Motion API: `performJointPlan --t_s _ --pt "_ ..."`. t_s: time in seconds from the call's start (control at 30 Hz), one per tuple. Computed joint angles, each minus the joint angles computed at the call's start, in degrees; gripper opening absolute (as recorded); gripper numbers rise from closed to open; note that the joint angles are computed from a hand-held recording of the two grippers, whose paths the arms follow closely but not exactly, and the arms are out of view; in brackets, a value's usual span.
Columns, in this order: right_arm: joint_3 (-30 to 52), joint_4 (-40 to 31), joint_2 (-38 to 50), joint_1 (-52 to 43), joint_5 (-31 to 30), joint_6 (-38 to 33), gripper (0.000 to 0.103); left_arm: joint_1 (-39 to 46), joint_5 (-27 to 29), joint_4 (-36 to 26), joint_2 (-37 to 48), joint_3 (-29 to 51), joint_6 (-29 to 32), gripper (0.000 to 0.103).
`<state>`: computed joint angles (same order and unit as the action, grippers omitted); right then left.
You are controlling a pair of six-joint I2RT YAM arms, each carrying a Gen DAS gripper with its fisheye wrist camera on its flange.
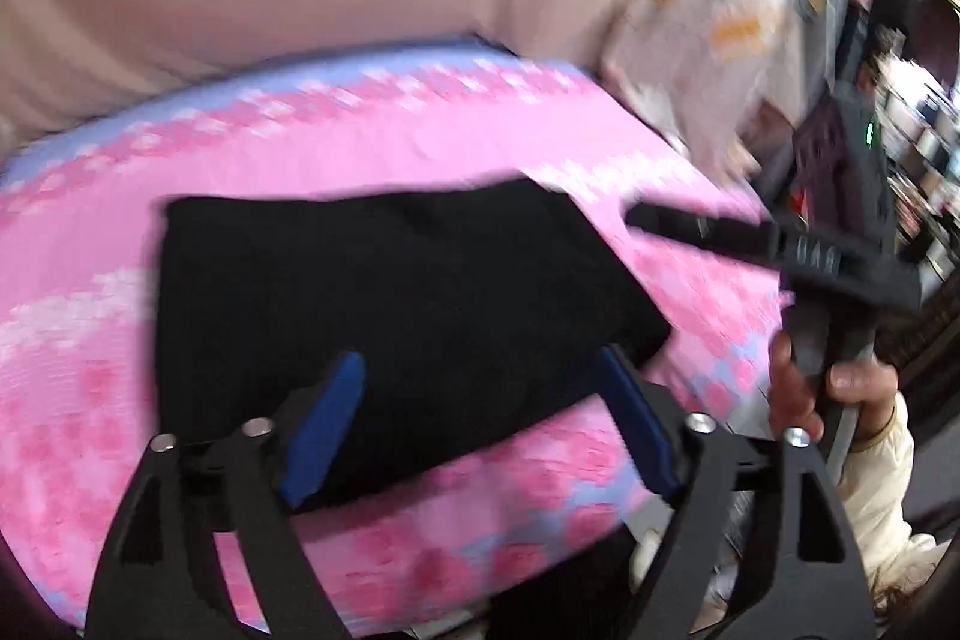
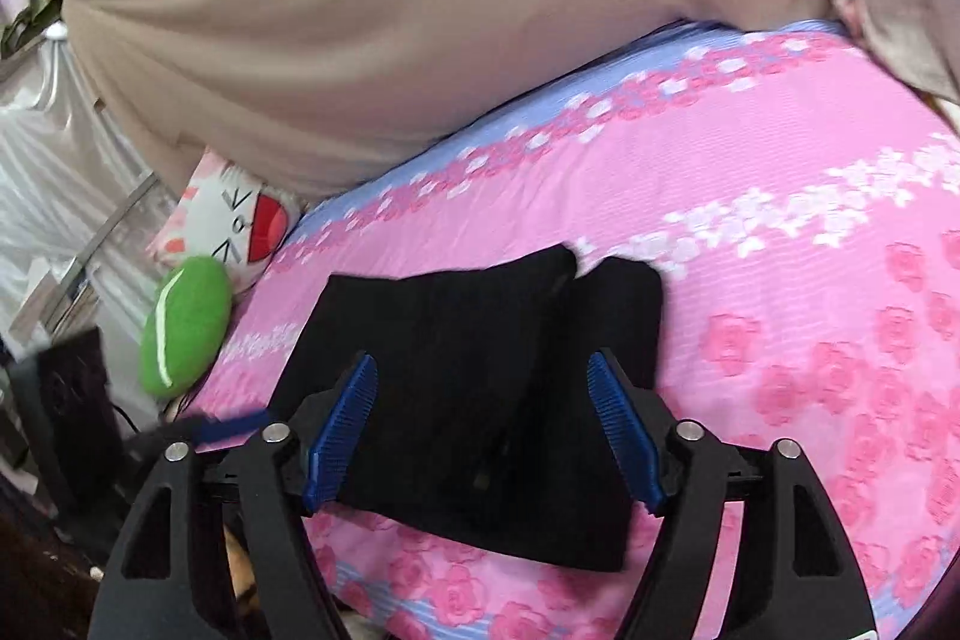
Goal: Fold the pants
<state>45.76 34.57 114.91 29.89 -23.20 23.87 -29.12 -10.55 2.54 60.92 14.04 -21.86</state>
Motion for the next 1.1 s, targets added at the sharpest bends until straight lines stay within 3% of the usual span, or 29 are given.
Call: performJointPlan --t_s 0.13,0.2,0.23,0.27,0.3,0.33,0.37,0.43,0.53,0.6,0.63,0.7,0.77,0.8,0.83,0.93,1.03,1.1 --pt "8.3 -7.3 6.7 3.8 1.0 -1.8 0.076 5.6 -4.8 -7.5 -8.7 -0.6 0.5 0.082" --pt "12.8 -9.5 11.1 7.1 7.4 -1.0 0.076 9.4 -5.5 -9.0 -10.4 -1.0 1.1 0.082" --pt "13.4 -8.9 12.0 9.0 12.1 -1.6 0.072 11.2 -5.1 -9.5 -11.2 -1.5 1.8 0.082" --pt "13.5 -9.2 11.7 10.4 15.6 -1.8 0.059 12.2 -5.2 -9.8 -10.9 -1.3 1.8 0.082" --pt "14.2 -10.9 11.3 11.3 17.4 -2.1 0.03 14.1 -4.5 -10.7 -12.2 -1.6 2.8 0.081" --pt "13.2 -10.1 10.2 10.8 13.5 -1.1 0.022 15.0 -4.9 -10.9 -12.3 -1.7 3.2 0.081" --pt "11.4 -8.9 8.2 10.9 13.7 -1.3 0.02 15.3 -5.6 -11.0 -12.3 -1.8 3.2 0.082" --pt "6.8 -7.5 2.6 11.9 19.0 -3.3 0.017 13.8 -8.0 -9.8 -10.1 -1.7 1.9 0.082" --pt "1.7 -6.3 -1.7 9.7 20.1 -3.5 0.02 10.3 -11.9 -7.3 -6.4 -2.5 0.8 0.082" --pt "5.2 -11.0 2.6 9.3 22.5 -5.7 0.028 6.8 -15.2 -2.2 0.7 -3.0 -0.7 0.086" --pt "7.5 -12.4 6.5 8.3 20.9 -5.6 0.03 5.8 -16.0 -0.7 3.7 -2.7 -1.2 0.086" --pt "4.7 -7.2 6.5 6.7 16.6 -1.0 0.032 5.0 -17.2 2.9 10.8 -1.9 -1.6 0.086" --pt "2.3 -5.9 3.1 5.1 12.7 1.7 0.043 5.1 -16.6 4.1 12.9 -1.9 -1.8 0.086" --pt "1.2 -3.8 1.9 4.0 10.9 2.2 0.056 5.5 -15.8 4.3 12.4 -2.2 -1.5 0.086" --pt "2.0 -4.3 1.6 2.9 8.8 1.5 0.06 6.3 -14.6 4.4 11.3 -2.9 -0.8 0.086" --pt "12.9 -14.2 5.7 -0.7 2.5 -1.5 0.06 8.4 -12.8 4.4 10.8 -3.4 0.0 0.087" --pt "29.5 -27.1 15.4 -0.8 1.7 -5.9 0.066 9.3 -12.2 3.3 9.7 -3.5 -0.7 0.087" --pt "38.1 -32.1 20.8 -0.4 2.6 -8.4 0.068 8.3 -13.0 1.3 8.2 -3.5 -1.4 0.087"
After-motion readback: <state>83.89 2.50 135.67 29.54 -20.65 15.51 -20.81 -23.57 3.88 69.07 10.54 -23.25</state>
